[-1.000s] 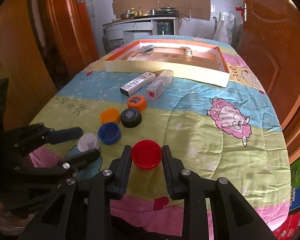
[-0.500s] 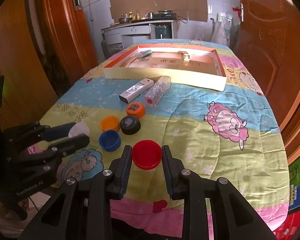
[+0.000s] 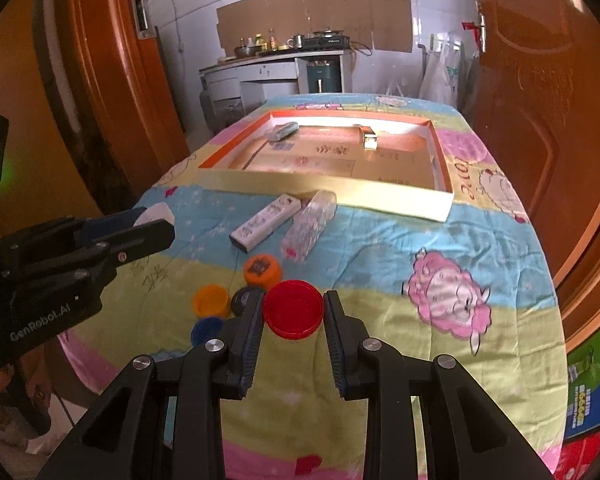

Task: Organize rigid objects
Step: 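Carry the white and red caps into the lid and open both tools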

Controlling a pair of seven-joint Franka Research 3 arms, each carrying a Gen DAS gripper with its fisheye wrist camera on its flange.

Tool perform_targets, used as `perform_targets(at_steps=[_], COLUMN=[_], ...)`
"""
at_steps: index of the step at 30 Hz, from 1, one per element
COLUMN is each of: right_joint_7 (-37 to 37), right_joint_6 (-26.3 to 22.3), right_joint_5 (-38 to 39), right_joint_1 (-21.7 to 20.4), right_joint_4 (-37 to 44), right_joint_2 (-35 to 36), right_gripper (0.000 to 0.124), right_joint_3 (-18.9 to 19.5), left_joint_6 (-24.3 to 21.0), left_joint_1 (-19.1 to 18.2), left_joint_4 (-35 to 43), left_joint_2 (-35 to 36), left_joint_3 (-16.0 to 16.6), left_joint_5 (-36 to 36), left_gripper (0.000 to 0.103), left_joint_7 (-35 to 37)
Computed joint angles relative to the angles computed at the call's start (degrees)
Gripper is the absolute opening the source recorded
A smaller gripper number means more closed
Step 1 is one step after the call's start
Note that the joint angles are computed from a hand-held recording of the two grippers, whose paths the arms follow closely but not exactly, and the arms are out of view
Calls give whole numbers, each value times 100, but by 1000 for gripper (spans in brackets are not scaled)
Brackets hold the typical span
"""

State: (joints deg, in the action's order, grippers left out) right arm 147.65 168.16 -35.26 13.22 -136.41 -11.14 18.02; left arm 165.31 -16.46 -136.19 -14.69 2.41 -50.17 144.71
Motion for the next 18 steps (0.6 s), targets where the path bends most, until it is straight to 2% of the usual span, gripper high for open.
perform_targets(at_steps=[6,18], right_joint_7=[-156,-657], right_joint_6=[-19,-57], right_joint_5=[-82,104], right_joint_1=[13,290], right_joint_4=[333,980], right_joint_2=[230,733], right_gripper=[30,30], right_joint_3=[-151,-744], left_joint_6=[-110,-200], left_joint_1=[147,813], left_joint_4=[540,1493], left_joint_2=[389,1153], left_joint_3=[-90,-699], left_joint_5=[-78,436], left_gripper=[30,30], left_joint_7=[-78,-722])
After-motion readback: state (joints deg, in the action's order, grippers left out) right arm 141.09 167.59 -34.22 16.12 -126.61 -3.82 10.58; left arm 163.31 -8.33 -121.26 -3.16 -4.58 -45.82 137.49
